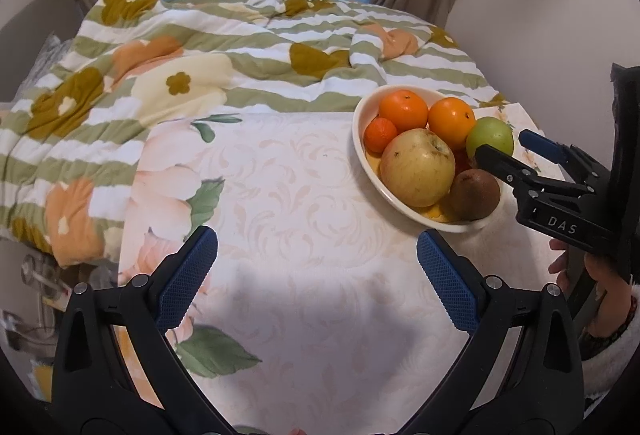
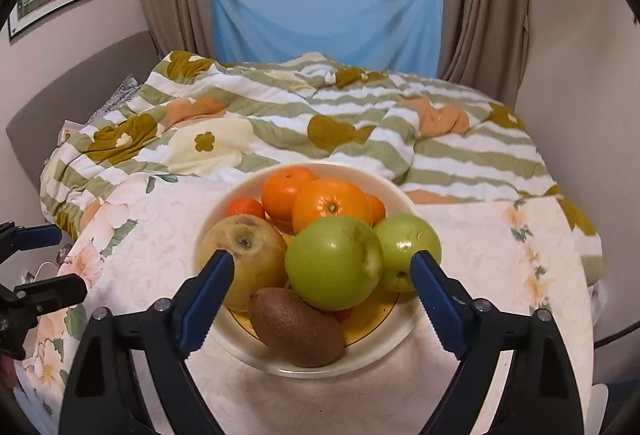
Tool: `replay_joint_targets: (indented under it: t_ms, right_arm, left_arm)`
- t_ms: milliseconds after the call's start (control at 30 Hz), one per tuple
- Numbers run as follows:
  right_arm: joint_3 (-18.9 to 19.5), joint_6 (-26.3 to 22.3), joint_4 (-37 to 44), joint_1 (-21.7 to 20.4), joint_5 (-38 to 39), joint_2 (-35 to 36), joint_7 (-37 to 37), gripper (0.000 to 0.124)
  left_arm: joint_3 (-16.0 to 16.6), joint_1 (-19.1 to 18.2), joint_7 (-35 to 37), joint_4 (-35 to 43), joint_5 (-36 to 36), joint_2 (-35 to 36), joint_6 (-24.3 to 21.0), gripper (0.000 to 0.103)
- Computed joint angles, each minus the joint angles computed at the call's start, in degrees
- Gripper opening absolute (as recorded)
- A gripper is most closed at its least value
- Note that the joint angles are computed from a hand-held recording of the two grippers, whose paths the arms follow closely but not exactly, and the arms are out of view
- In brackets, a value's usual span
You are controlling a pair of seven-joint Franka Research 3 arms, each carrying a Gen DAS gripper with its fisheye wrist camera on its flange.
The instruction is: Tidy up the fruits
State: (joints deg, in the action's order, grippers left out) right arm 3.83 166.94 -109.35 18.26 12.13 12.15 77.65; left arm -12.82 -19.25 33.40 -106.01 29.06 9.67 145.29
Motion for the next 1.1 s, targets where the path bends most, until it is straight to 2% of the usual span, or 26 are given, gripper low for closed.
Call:
replay_joint_targets:
  t_ms: [33,100,367,633,733,1100]
  right_arm:
    - [0.3,0.0,-0.2,-0.3,0.6,-0.3,-0.7,0.088]
    - [0.5,-0.2,-0.6,-0.4,0.9,-1.1,-1.2,0.102]
    - [0.6,-0.9,-5.0,-0.9,2.2,-8.1,-3.1,0.103]
    - [0.6,-7.1,-10.2,-3.1,-6.3,-19.7,7.0,0.103]
    - [1.6,-9.7,-12.0,-4.7,-8.9,-23.7,10.7,0.103]
    - [3.8,-13.6,-17.5,-8.5,-12.8,-32.2,16.6,0.103]
  left_arm:
    - [0.0,-0.2,-0.6,-0.2,0.3,-0.4,-0.1,0.103]
    - [-0.1,-0.4,-1.4,-0.2,0.7,-0.8,-0.7,0.103]
    - [-1.2,-2.1,-6.1,0.8,5.0,-3.8,-5.1,0.103]
    - [-3.8,-4.2,-10.6,3.2,9.9,-8.2,-14.0,0.103]
    - [-5.1,-5.3,-12.8,4.9,12.4,-9.1,-20.0,0.103]
    - [-7.8,-6.1,-17.6,2.4,13.3,-14.4,-23.5,0.103]
